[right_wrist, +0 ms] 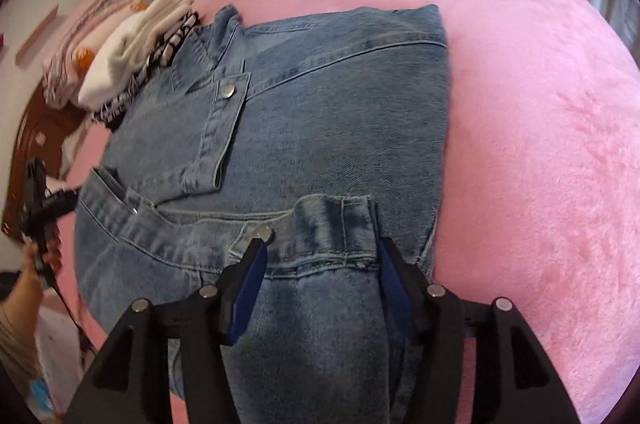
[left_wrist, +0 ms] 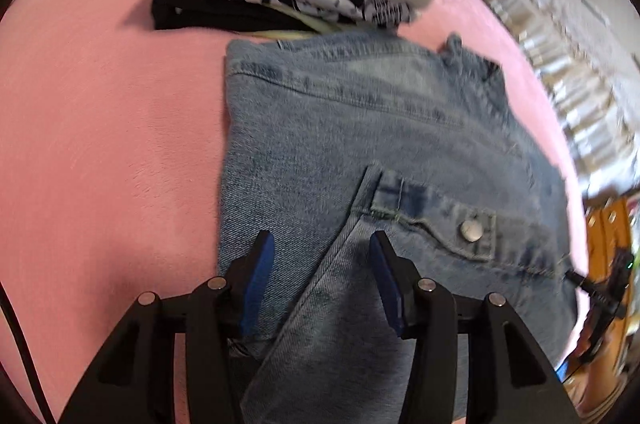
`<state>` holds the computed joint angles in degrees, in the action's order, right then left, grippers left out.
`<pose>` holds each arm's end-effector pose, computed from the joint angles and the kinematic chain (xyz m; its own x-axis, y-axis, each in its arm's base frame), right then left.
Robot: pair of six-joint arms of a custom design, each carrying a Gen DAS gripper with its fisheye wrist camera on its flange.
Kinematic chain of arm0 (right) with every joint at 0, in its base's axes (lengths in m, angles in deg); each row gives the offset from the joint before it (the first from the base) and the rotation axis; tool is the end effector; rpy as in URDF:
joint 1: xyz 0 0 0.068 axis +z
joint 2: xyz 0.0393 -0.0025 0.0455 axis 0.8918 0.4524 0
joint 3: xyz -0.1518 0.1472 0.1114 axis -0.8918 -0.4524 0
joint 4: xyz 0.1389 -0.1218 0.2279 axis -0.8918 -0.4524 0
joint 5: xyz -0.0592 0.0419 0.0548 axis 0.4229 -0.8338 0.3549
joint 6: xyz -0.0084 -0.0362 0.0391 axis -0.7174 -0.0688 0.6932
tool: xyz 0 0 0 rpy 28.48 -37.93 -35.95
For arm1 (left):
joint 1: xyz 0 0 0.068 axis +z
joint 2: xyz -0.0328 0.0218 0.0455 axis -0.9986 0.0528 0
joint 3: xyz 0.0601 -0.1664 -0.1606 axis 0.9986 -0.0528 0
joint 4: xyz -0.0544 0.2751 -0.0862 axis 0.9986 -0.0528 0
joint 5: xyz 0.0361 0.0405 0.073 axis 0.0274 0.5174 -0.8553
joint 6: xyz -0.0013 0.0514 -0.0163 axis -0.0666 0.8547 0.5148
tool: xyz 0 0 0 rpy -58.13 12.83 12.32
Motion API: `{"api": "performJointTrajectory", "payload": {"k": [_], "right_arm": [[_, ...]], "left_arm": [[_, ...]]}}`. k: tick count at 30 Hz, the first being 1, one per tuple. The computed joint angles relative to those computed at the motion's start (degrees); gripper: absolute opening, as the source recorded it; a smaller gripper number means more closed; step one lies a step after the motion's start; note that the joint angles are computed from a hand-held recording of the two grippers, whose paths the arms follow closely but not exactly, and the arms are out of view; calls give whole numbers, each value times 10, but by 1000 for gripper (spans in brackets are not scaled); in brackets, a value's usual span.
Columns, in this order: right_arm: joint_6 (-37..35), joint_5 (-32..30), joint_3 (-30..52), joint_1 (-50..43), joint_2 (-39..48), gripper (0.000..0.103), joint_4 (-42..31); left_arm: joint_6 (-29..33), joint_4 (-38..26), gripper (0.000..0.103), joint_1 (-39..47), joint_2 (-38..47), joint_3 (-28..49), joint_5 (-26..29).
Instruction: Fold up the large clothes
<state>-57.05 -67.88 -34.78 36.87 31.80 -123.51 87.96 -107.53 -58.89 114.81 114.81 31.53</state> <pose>0.1914 -0.0770 0.1426 -0.9312 -0.0128 -0.3642 -0.1264 0.9488 0.2896 0.2185 0.0995 0.1393 -0.9183 -0.1926 -0.3458 -0.0748 0.9423 -0.3263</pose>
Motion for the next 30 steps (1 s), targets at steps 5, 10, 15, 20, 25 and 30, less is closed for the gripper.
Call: {"api": "performJointTrajectory", "payload": {"k": [5, 10, 15, 20, 25, 30], "right_arm": [[-13, 46, -34, 31, -54, 58, 16], [-20, 52, -45, 24, -73, 52, 19], [-3, 75, -73, 46, -112, 48, 35], [11, 91, -79, 56, -125, 46, 39], [45, 132, -91, 96, -182, 30, 26], [71, 175, -99, 120, -271, 25, -13]], "left_arm": [[46, -27, 48, -3, 9, 17, 36], [73, -45, 49, -17, 15, 36, 43], [66, -21, 54, -66, 66, 49, -7], [34, 11, 77, -111, 85, 46, -37], [23, -2, 35, -177, 44, 29, -92], [-16, -24, 9, -215, -83, -11, -159]]}}
